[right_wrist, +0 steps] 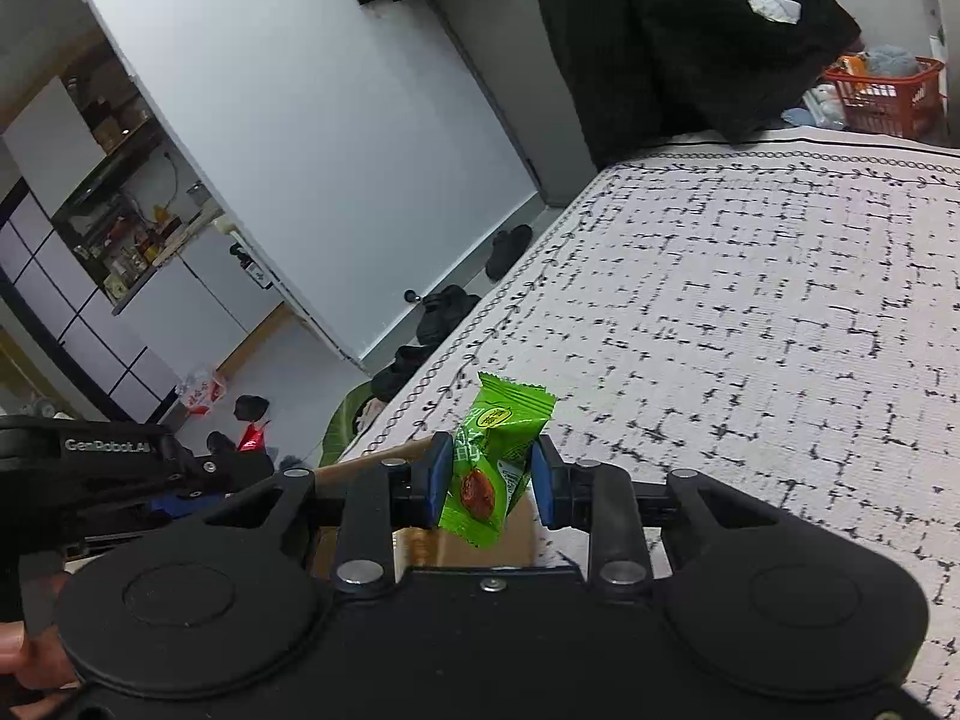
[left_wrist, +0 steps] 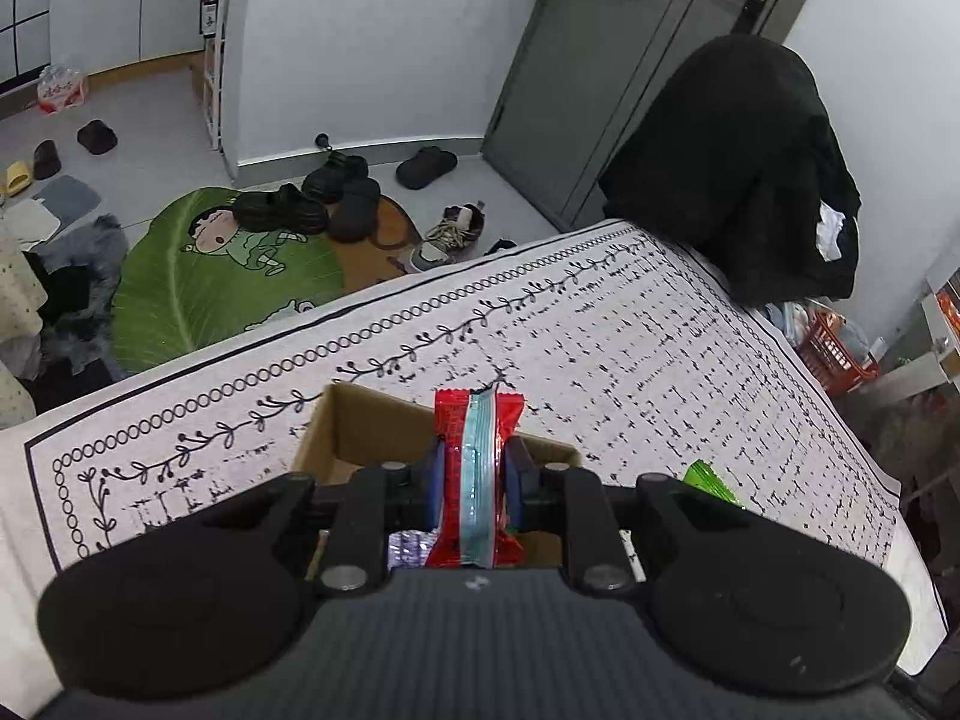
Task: Organize snacks
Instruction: 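Carry both candies over the cardboard box and open both tools to drop them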
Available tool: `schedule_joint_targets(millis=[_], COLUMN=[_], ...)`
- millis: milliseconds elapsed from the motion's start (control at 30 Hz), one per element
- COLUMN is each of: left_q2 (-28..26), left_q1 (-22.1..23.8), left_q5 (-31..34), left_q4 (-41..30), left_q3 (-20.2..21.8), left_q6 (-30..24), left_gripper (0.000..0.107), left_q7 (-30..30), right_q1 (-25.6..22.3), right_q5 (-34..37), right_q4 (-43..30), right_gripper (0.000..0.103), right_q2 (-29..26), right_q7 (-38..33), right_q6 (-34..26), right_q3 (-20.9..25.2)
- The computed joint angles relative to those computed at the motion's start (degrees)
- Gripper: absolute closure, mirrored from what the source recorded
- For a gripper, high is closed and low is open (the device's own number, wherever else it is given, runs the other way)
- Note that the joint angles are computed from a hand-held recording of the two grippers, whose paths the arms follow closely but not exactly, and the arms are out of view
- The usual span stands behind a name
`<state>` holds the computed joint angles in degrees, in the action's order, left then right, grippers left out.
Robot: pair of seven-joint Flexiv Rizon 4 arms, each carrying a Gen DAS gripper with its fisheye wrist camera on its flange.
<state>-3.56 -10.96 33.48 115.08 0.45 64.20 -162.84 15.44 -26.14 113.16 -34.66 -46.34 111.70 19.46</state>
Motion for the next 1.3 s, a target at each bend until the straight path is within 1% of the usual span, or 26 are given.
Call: schedule_joint_targets(millis=[100, 200, 400, 500, 567, 800, 900, 933, 967, 1000, 1067, 1100, 1167, 1267, 1300], left_q2=[0.17, 0.09, -0.65, -0.56, -0.46, 0.63, 1.01, 1.25, 1.48, 1.68, 2.17, 2.42, 3.19, 4.64, 5.13], left_q1=[0.47, 1.05, 1.87, 1.88, 2.26, 3.43, 3.84, 3.93, 4.03, 4.14, 4.41, 4.56, 4.8, 5.15, 5.3], left_q5=[-0.6, -1.56, -3.23, -2.26, -2.93, -5.25, -6.15, -6.35, -6.61, -6.89, -7.79, -8.43, -9.67, -10.41, -10.76], left_q4=[0.9, 1.77, 3.04, 3.03, 3.55, 5.69, 6.29, 6.49, 6.73, 6.92, 7.54, 7.87, 8.61, 8.97, 9.15], left_q3=[0.38, 0.66, 1.32, 1.82, 1.98, 2.16, 1.97, 1.91, 1.83, 1.72, 1.56, 1.46, 1.25, 0.65, 0.46], left_q6=[0.67, 1.4, 3.09, 2.58, 3.03, 3.82, 4.05, 4.0, 4.06, 4.08, 4.47, 4.78, 5.26, 3.89, 3.64], left_gripper=[0.087, 0.087, 0.087, 0.087, 0.084, 0.083, 0.078, 0.075, 0.07, 0.068, 0.055, 0.052, 0.041, 0.032, 0.031], left_q7=[-0.17, 0.33, 0.97, -0.55, -0.07, 0.44, 1.0, 1.01, 1.08, 1.26, 2.0, 2.51, 3.57, 4.47, 4.93], right_q1=[0.87, 2.98, 3.66, 4.09, 3.87, 3.17, 2.45, 1.89, 1.88, 2.5, 6.88, 8.36, 7.95, 8.68, 9.09], right_q5=[-0.2, 0.95, 1.51, 1.6, 1.27, -0.6, -1.16, -1.28, -0.91, -0.12, 3.02, 4.27, 5.42, 7.42, 7.88], right_q4=[-0.08, 0.06, -0.64, -0.57, -1.01, -2.35, -3.09, -3.33, -3.33, -3.03, -1.72, -1.13, -0.45, 0.94, 1.42], right_gripper=[0.075, 0.075, 0.075, 0.075, 0.075, 0.075, 0.073, 0.072, 0.067, 0.052, 0.04, 0.04, 0.04, 0.04, 0.04], right_q2=[0.04, 0.53, 0.44, 0.61, 0.36, 0.11, 0.06, -0.12, -0.16, 0.25, 2.34, 3.3, 4.43, 6.62, 7.37], right_q7=[-0.32, -0.99, -1.62, -2.28, -2.48, -3.98, -5.11, -5.61, -5.94, -6.03, -6.2, -6.3, -5.81, -5.35, -5.44], right_q6=[0.03, 0.06, -0.84, -1.22, -1.86, -4.91, -6.87, -6.89, -6.31, -5.65, -4.51, -4.6, -5.63, -6.84, -7.32], right_q3=[-0.06, -1.56, -1.69, -1.61, -0.95, 1.72, 3.44, 4.33, 4.5, 3.81, -1.14, -2.92, -2.89, -4.04, -4.54])
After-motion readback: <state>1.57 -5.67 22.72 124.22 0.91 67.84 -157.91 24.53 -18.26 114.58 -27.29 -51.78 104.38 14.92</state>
